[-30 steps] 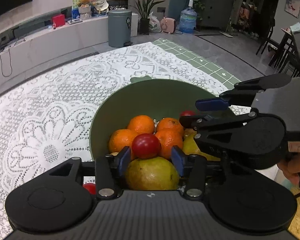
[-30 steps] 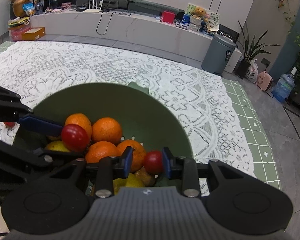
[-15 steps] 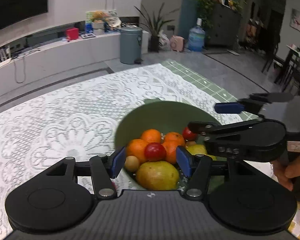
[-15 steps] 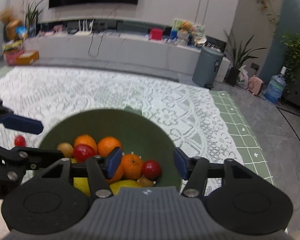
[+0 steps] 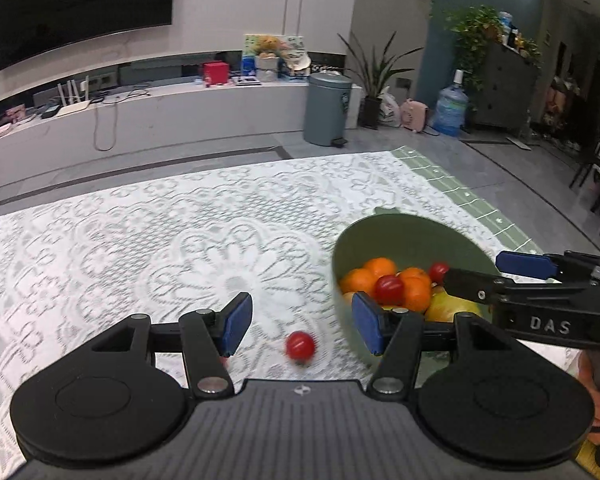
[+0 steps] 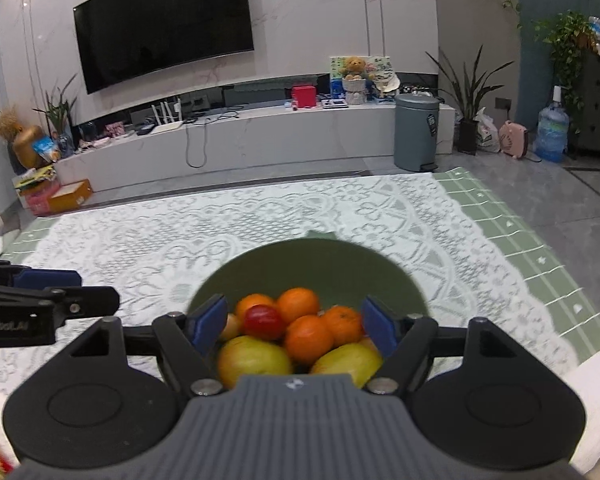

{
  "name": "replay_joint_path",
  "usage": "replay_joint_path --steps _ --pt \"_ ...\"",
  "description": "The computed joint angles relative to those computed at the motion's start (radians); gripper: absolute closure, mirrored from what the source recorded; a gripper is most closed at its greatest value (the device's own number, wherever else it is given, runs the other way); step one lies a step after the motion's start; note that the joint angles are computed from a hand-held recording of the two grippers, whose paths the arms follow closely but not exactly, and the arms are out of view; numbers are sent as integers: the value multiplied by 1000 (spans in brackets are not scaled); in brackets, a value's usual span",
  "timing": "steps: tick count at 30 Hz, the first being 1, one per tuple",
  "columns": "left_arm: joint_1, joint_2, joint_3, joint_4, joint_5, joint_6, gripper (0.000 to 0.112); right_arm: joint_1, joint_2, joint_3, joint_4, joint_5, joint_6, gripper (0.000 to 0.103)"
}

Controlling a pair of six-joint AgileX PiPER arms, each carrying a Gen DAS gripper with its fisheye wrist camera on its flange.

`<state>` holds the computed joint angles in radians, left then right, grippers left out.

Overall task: Organize fruits
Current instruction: 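Move both tools back to the last two cherry tomatoes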

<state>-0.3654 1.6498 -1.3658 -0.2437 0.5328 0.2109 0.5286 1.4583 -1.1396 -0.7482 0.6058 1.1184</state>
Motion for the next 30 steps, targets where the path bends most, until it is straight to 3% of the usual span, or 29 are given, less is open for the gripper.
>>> replay_joint_path --steps 7,13,20,30 --pt "43 -59 97 19 -28 10 45 113 26 13 -116 14 116 31" --pt "101 -82 155 -45 -56 90 45 199 57 12 -232 30 197 31" --pt "185 -68 197 -201 -80 252 45 235 143 -39 -225 -11 169 32" --pt "254 7 225 -398 -132 453 45 264 278 -139 -204 -2 43 51"
